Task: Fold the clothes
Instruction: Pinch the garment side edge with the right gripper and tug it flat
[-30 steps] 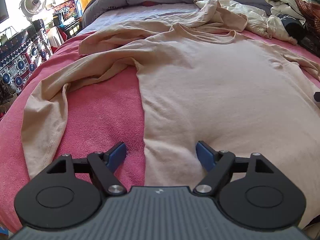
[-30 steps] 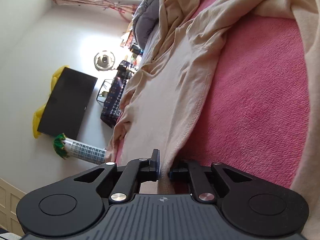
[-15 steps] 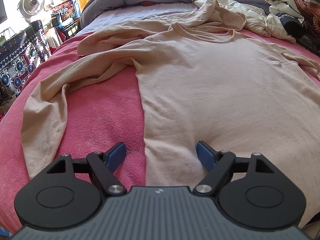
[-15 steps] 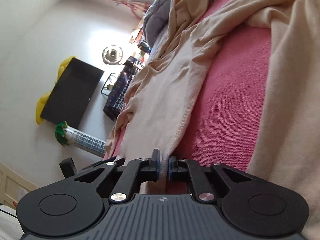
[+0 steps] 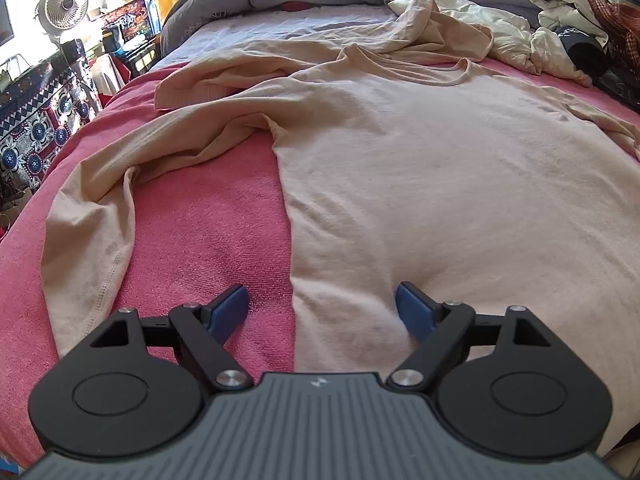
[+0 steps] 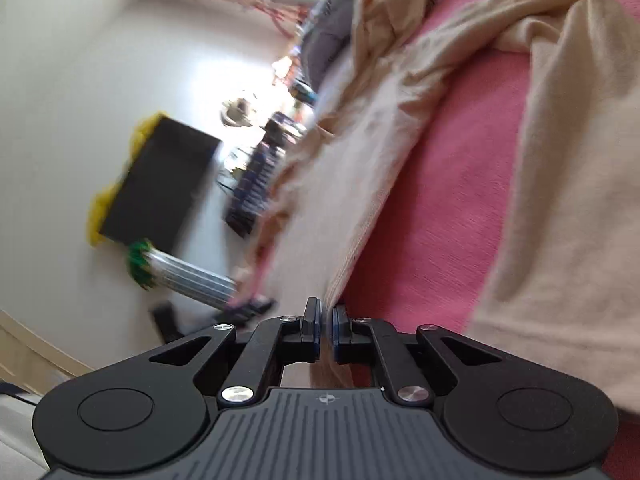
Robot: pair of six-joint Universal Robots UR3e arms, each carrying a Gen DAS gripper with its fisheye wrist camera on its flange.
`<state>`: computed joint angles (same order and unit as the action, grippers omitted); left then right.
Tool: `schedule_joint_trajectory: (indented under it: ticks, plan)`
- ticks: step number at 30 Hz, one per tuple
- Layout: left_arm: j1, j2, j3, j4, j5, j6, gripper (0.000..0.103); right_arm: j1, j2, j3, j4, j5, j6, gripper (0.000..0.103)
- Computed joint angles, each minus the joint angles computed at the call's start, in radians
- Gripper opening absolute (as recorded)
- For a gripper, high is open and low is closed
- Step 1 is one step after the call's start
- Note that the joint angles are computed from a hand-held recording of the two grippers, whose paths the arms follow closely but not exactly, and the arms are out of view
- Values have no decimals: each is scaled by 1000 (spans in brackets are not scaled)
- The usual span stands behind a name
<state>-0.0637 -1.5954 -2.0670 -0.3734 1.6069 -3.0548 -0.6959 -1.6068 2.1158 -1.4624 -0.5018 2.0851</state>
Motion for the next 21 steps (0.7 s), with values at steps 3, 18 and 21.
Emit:
schedule_joint_trajectory:
  ticks: [3, 18, 21]
  plan:
    - [-1, 0, 0, -1, 2, -2, 84, -8, 25, -11, 87, 10, -92, 9]
    - [-17, 2, 14, -26, 15, 3, 85, -123, -225, 38, 277, -225, -174, 4]
    - [-21, -1, 15, -22, 19, -4, 85, -179, -302, 85, 335, -240, -219, 9]
